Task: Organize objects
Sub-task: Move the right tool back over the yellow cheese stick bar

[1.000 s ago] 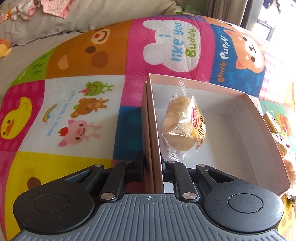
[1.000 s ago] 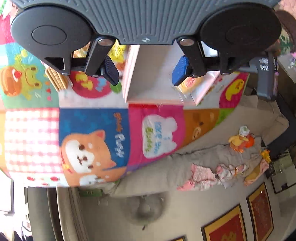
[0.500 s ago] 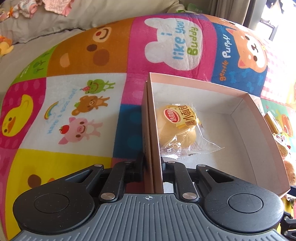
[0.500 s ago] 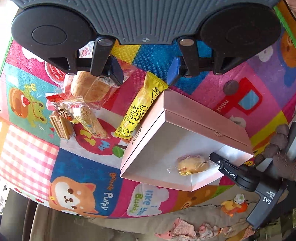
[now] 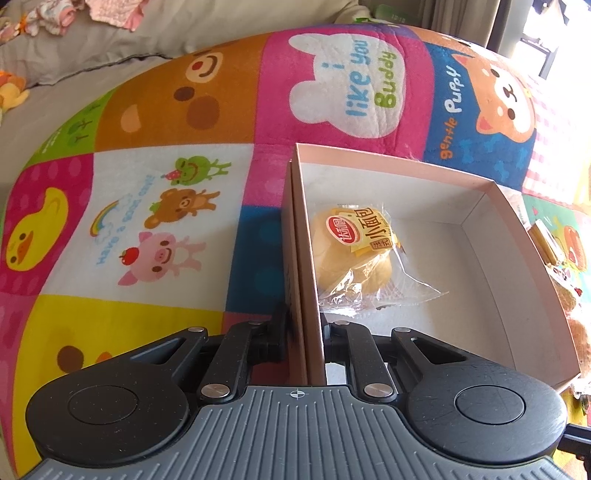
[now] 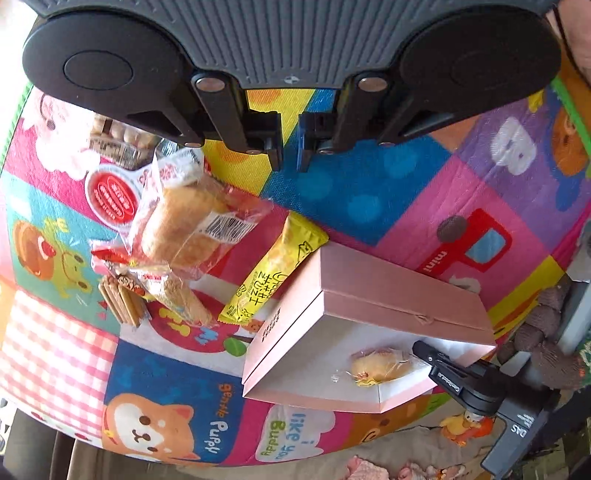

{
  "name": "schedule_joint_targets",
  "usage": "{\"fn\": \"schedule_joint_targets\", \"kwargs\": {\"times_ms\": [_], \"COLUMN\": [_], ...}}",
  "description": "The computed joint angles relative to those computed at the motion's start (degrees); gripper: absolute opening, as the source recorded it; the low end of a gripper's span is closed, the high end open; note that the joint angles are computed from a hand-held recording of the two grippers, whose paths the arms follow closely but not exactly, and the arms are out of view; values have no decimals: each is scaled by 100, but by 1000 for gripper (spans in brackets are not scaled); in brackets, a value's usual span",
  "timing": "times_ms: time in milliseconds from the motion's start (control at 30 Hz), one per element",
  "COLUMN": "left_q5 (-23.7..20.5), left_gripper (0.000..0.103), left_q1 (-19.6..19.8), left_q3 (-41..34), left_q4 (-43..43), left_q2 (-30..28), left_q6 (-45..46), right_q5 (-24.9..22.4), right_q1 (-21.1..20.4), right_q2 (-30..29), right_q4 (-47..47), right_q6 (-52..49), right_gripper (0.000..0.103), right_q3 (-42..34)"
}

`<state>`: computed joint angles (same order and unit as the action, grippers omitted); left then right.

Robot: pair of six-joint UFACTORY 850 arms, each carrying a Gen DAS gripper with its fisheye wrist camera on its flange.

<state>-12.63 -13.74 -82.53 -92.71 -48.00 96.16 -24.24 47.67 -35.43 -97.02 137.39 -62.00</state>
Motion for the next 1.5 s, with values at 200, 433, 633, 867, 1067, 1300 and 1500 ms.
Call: {"fn": "schedule_joint_targets", "kwargs": {"times_ms": [200, 433, 633, 867, 1067, 1300, 1500], "left_q5": [-6, 6, -41, -87, -66, -25, -16], "left_gripper": [15, 15, 15, 15, 15, 15, 15], "left_q1": [4, 1, 20, 37, 23, 10, 1], "left_q3": [-3, -30, -49, -30, -54, -72, -35], "left_q4": [44, 209, 273, 53, 120, 406, 564], "left_q2": [-2, -13, -27, -30, -49, -66, -35], "left_q6": [-43, -204, -253, -34, -127, -469, -526], "right_q5": [-203, 646, 766, 308, -63, -657, -728], "right_q1": [-355, -1118, -1148, -811, -361, -328, -322], "right_q2": [220, -471, -603, -126, -22, -437, -569], "right_q4": [-1883, -2079, -1795, 285, 493, 340, 519], "right_q6": [2475, 3120, 2843, 981, 610, 400, -93], "right_gripper": [20, 33, 26, 24, 27, 41, 43], "right_q3": [106, -777, -867, -207, 78, -362, -567]}}
